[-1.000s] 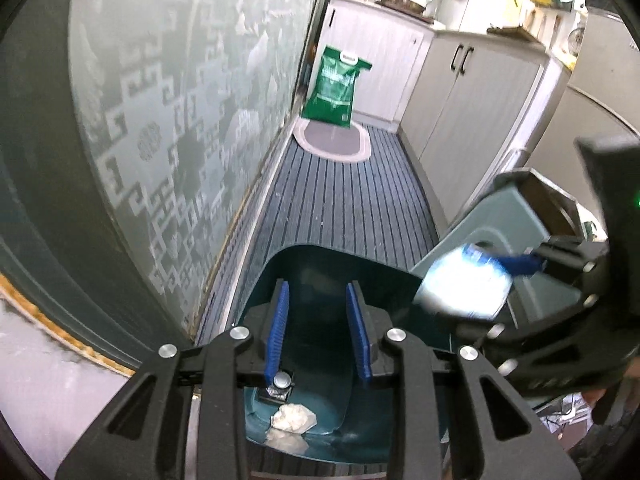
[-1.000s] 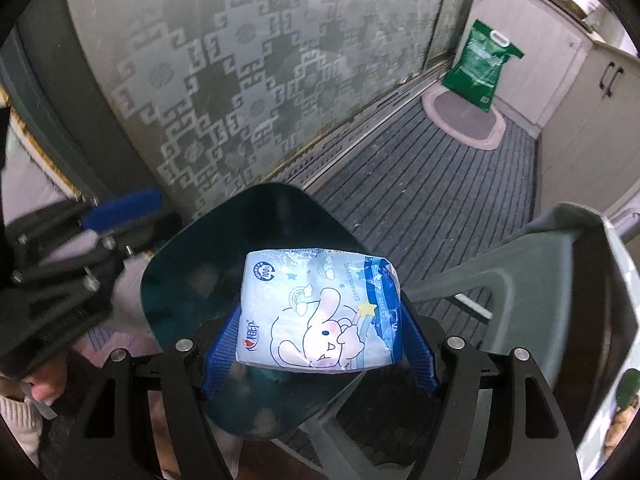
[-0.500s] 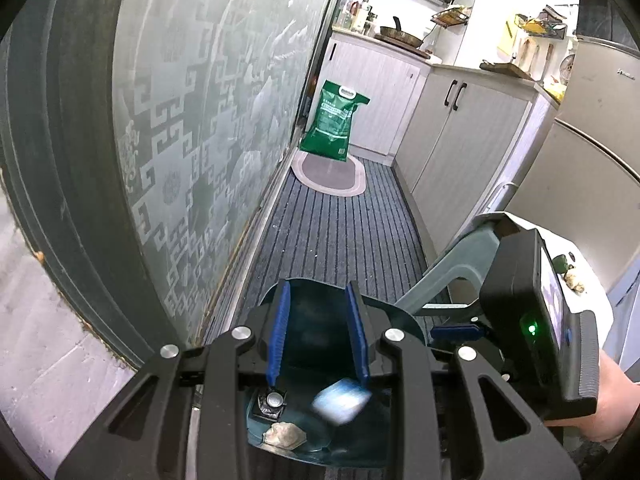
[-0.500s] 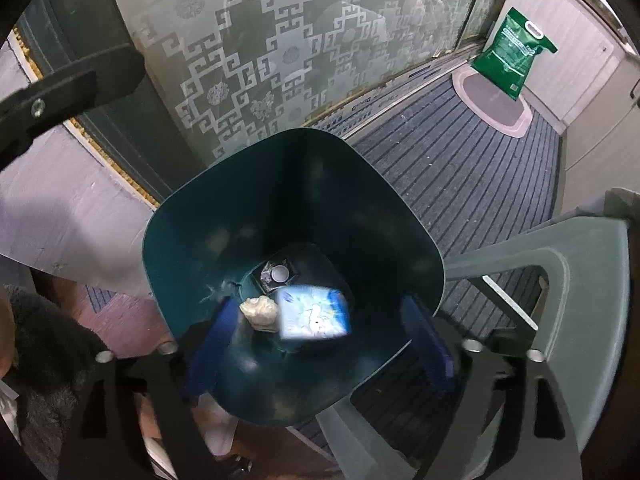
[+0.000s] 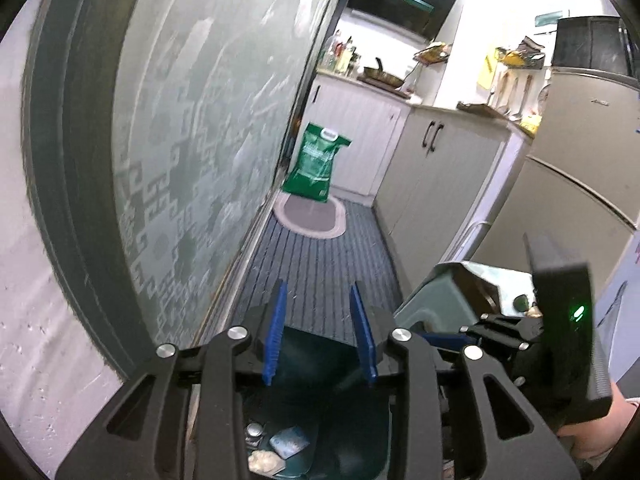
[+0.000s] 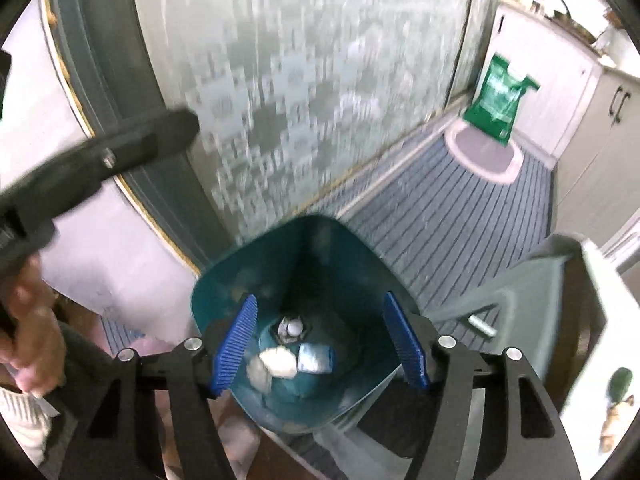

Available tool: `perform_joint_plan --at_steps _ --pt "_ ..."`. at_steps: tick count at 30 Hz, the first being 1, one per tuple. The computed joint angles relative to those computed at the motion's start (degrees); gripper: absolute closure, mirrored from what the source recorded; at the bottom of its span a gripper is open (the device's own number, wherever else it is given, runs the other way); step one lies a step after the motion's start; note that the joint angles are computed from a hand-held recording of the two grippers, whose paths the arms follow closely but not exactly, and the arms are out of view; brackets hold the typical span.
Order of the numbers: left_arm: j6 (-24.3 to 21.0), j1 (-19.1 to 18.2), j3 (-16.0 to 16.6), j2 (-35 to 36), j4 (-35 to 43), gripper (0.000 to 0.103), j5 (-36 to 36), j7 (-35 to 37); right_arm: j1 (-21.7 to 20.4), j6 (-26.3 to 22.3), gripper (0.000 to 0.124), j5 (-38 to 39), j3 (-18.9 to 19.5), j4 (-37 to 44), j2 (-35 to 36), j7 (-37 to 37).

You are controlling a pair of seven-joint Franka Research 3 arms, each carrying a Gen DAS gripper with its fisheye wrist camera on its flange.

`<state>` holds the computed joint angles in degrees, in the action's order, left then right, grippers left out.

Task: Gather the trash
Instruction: 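Move both tools back from the bin to the table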

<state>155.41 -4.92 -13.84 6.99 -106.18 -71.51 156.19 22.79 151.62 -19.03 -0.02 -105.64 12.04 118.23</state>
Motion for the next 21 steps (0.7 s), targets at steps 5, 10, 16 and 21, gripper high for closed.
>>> perform_joint_plan --at_steps 5,10,16,21 --pt "-1.7 -0.2 -0.3 -0.7 0.0 0.066 -5.8 4.7 0.0 2.4 0.059 -9.4 -1.5 -4.3 -5.7 7.9" --pt "-1.5 -1.7 -0.3 -1.5 -0.4 0.063 -7.2 6.6 -3.8 4.0 0.059 -14.8 0.1 -8.8 -11.3 13.1" --pt "-1.2 -4.2 -0.8 -2.0 -0.6 0.060 -6.8 7.3 -9.3 4.0 0.059 -21.6 3.3 -14.2 -17.5 19.3" --pt "-1.0 -6.2 -1.6 -2.3 -1.0 0.058 -5.7 7.5 -14.7 3.9 0.059 -23.5 5.3 -19.6 -23.3 21.0"
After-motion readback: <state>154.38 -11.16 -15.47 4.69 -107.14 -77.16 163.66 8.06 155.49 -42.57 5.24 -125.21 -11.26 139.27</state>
